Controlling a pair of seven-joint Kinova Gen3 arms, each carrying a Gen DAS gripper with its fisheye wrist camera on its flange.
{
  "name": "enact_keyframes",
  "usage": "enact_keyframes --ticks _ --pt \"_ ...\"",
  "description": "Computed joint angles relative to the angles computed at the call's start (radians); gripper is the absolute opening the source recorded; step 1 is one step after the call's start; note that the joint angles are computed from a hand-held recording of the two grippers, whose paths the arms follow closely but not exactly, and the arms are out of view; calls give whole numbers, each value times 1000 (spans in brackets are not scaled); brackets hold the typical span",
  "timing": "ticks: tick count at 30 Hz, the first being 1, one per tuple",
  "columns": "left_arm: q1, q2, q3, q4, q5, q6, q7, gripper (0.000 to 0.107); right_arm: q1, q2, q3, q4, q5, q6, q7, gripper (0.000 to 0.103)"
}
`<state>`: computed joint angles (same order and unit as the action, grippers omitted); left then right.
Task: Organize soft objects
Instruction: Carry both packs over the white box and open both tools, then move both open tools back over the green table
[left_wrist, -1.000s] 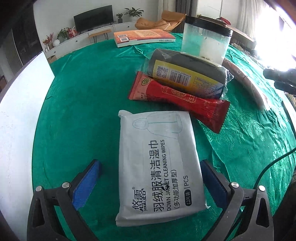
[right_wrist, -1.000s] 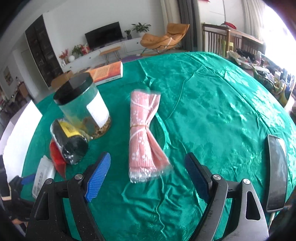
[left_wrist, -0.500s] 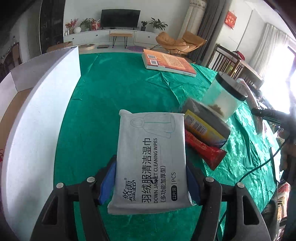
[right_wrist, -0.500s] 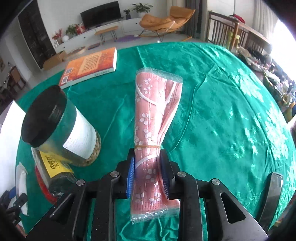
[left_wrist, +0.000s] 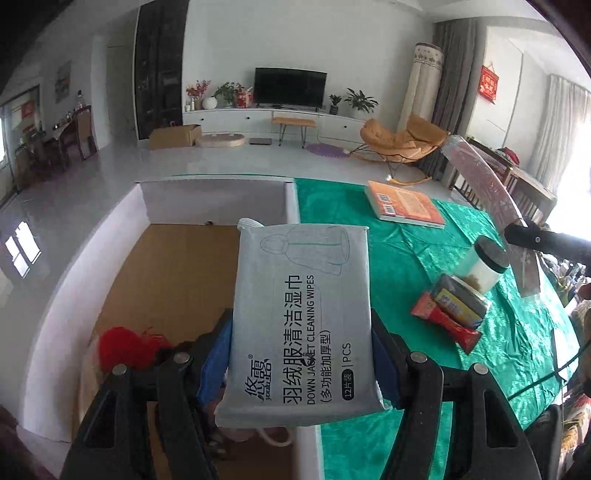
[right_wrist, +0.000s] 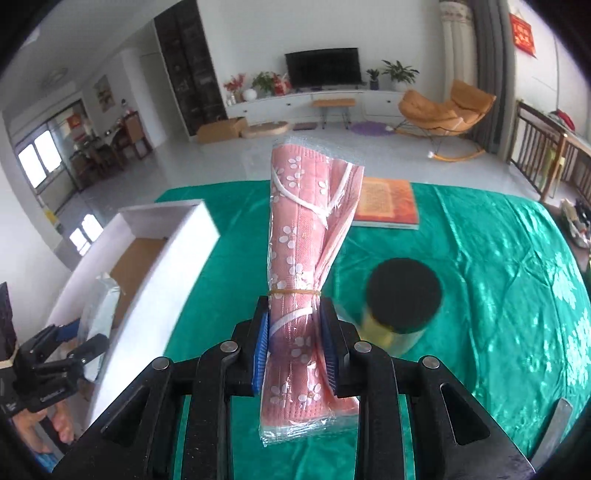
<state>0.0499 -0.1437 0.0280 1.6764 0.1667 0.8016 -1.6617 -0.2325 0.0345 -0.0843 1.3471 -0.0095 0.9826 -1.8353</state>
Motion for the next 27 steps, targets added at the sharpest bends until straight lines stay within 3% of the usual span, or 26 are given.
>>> enact_keyframes --ticks 5,7,8,9,10,14,17,22,24,27 --pt "-98 -50 -58 32 -103 29 29 68 6 83 -223 -93 -71 -24 4 28" --pt "-137 -68 -37 69 -184 3 89 80 36 119 -315 -106 -137 -70 35 32" --pt "-159 -77 -20 89 -225 -14 126 97 62 130 -362 -94 -176 -111 54 47" --pt "-189 -88 7 114 -265 -39 167 103 86 144 -408 -88 -199 -143 63 78" --pt "-200 -101 17 137 -290 -63 197 103 111 158 -454 -83 -206 -159 68 86" --pt "-141 -115 -21 178 -249 -92 178 103 256 110 -621 64 -90 -281 5 84" --pt "-83 -116 -32 184 -171 -99 125 103 318 20 -629 203 32 -340 -94 84" --pt "47 -129 17 174 -31 -101 62 103 508 -128 -683 435 235 -319 -275 84" --pt "114 -126 32 179 32 -110 24 103 502 -171 -609 527 268 -313 -354 84" --pt "200 -80 78 164 69 -99 -15 103 512 -240 -470 666 195 -367 -405 84"
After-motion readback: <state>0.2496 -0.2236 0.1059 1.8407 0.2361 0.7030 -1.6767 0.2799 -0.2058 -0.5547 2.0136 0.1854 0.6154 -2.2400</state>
